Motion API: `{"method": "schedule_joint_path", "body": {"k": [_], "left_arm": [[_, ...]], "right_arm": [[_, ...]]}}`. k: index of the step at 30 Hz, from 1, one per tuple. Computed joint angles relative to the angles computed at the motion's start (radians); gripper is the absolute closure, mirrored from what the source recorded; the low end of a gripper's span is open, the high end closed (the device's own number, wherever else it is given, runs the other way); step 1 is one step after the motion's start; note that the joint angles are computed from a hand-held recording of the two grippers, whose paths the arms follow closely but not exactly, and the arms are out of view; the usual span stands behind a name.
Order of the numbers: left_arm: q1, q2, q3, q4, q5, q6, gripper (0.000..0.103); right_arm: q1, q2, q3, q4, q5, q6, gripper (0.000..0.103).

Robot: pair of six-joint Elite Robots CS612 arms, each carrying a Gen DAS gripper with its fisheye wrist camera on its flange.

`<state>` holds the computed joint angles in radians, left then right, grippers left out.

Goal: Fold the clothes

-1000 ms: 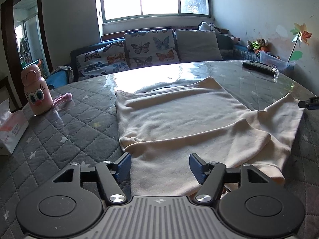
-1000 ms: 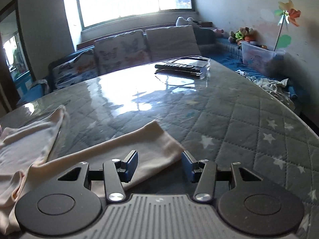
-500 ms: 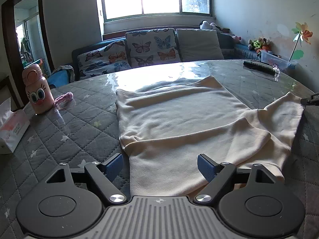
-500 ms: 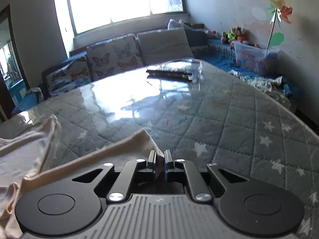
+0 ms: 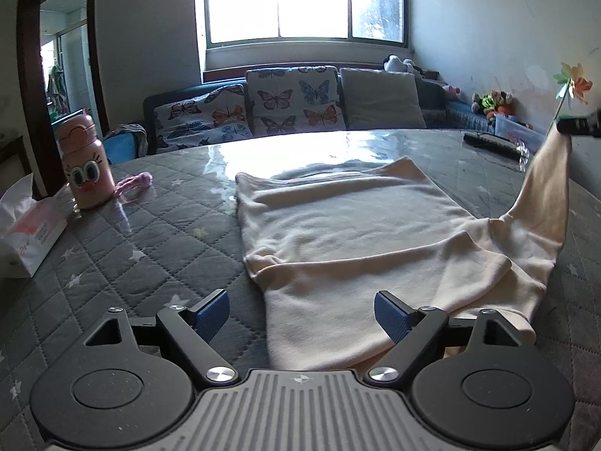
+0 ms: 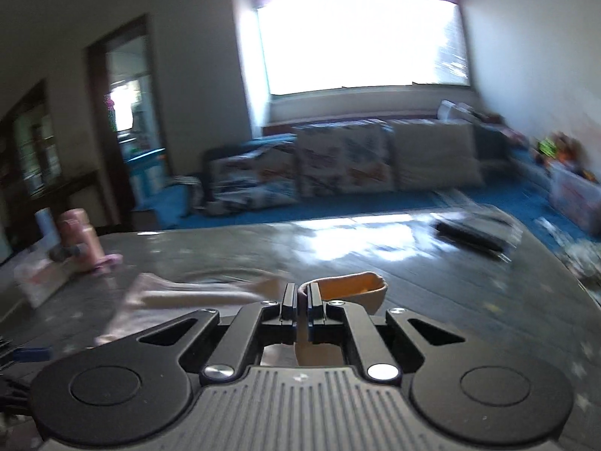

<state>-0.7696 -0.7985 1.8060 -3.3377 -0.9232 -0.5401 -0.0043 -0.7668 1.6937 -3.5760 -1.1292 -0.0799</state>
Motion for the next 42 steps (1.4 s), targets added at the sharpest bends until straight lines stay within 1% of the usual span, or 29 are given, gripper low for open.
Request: {"method": "schedule_joint_path", "body": {"k": [5, 12, 18, 20, 22, 26, 29, 32, 33, 34, 35, 36, 37, 38, 40, 42], "left_arm": [[0.002, -0.008, 0.032, -0.046, 0.008, -0.022, 0.016], [0.005, -0.019, 0.074, -0.084, 0.015, -0.063, 0.016], [0.008, -0.024, 0.094, -0.085, 0.024, -0.094, 0.016], [0.008, -0.025, 0.095, -0.083, 0.024, -0.095, 0.016], [0.008, -0.025, 0.096, -0.08, 0.024, -0.094, 0.016], [0.008, -0.024, 0.088, -0.073, 0.029, -0.087, 0.016], [0.006, -0.022, 0.081, -0.079, 0.032, -0.07, 0.016], [0.003, -0.016, 0.067, -0.088, 0.027, -0.039, 0.017], [0.003, -0.014, 0.062, -0.092, 0.023, -0.03, 0.02], [0.004, -0.011, 0.056, -0.095, 0.014, -0.021, 0.027], [0.004, -0.008, 0.051, -0.094, 0.005, -0.012, 0.03], [0.005, -0.006, 0.046, -0.091, -0.001, -0.005, 0.035], [0.004, -0.004, 0.042, -0.087, -0.01, 0.003, 0.045], [0.004, -0.002, 0.038, -0.083, -0.018, 0.011, 0.049], [0.001, 0.003, 0.029, -0.079, -0.022, 0.033, 0.061], [0.0, 0.008, 0.021, -0.075, -0.023, 0.047, 0.066]], "right_arm": [[0.051, -0.014, -0.017, 0.032, 0.064, -0.084, 0.099], [0.122, -0.015, -0.046, 0.115, 0.113, -0.176, 0.099], [0.164, -0.007, -0.055, 0.174, 0.147, -0.245, 0.099], [0.168, -0.007, -0.055, 0.202, 0.163, -0.261, 0.097], [0.166, -0.008, -0.052, 0.216, 0.186, -0.271, 0.093], [0.149, -0.018, -0.036, 0.211, 0.2, -0.273, 0.092], [0.132, -0.027, -0.025, 0.216, 0.18, -0.284, 0.091], [0.115, -0.03, -0.016, 0.234, 0.137, -0.294, 0.09], [0.108, -0.03, -0.013, 0.251, 0.122, -0.298, 0.09], [0.101, -0.03, -0.009, 0.269, 0.106, -0.302, 0.089], [0.094, -0.03, -0.006, 0.285, 0.091, -0.307, 0.088], [0.089, -0.03, -0.001, 0.297, 0.077, -0.316, 0.086], [0.084, -0.028, 0.004, 0.304, 0.064, -0.324, 0.085], [0.079, -0.027, 0.008, 0.31, 0.054, -0.327, 0.085], [0.069, -0.022, 0.017, 0.322, 0.043, -0.323, 0.085], [0.06, -0.018, 0.025, 0.33, 0.04, -0.316, 0.085]]}}
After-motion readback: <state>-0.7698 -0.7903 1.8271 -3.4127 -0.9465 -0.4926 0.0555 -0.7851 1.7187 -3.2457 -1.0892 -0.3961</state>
